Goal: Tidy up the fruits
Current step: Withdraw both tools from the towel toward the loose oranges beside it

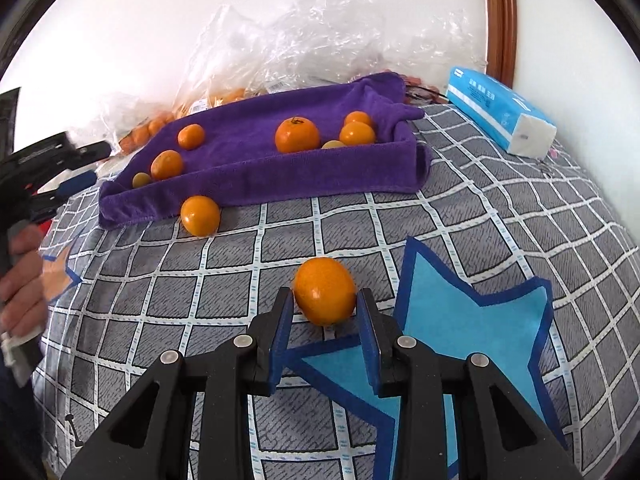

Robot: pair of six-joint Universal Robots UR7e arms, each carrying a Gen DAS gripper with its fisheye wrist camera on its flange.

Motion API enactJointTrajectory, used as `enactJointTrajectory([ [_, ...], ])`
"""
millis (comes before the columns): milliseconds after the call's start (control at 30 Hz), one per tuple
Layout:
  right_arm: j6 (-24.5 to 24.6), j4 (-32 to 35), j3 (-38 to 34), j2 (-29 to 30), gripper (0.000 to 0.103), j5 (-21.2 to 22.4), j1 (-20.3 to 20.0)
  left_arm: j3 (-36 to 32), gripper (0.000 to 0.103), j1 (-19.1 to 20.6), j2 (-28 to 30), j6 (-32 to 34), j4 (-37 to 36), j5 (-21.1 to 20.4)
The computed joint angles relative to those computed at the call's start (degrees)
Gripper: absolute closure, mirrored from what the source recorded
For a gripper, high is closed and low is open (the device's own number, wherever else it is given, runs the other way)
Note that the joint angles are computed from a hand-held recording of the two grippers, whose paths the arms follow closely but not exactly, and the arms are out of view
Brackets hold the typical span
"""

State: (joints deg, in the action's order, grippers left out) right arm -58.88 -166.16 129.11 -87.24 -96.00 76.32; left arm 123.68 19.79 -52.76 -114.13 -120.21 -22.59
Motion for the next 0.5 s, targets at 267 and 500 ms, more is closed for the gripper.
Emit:
enactJointTrajectory([
  [267,-0.34,0.48,-1.29,2.1,0.065,-1.27,0.98,-1.12,0.055,-2.67,3.44,2.49,5.42,-11.74],
  [500,-0.54,1.81,-2.04,2.79,0.065,-1.62,1.22,-1.21,0.055,-3.11,4.27,0.26,7.69,-13.61],
])
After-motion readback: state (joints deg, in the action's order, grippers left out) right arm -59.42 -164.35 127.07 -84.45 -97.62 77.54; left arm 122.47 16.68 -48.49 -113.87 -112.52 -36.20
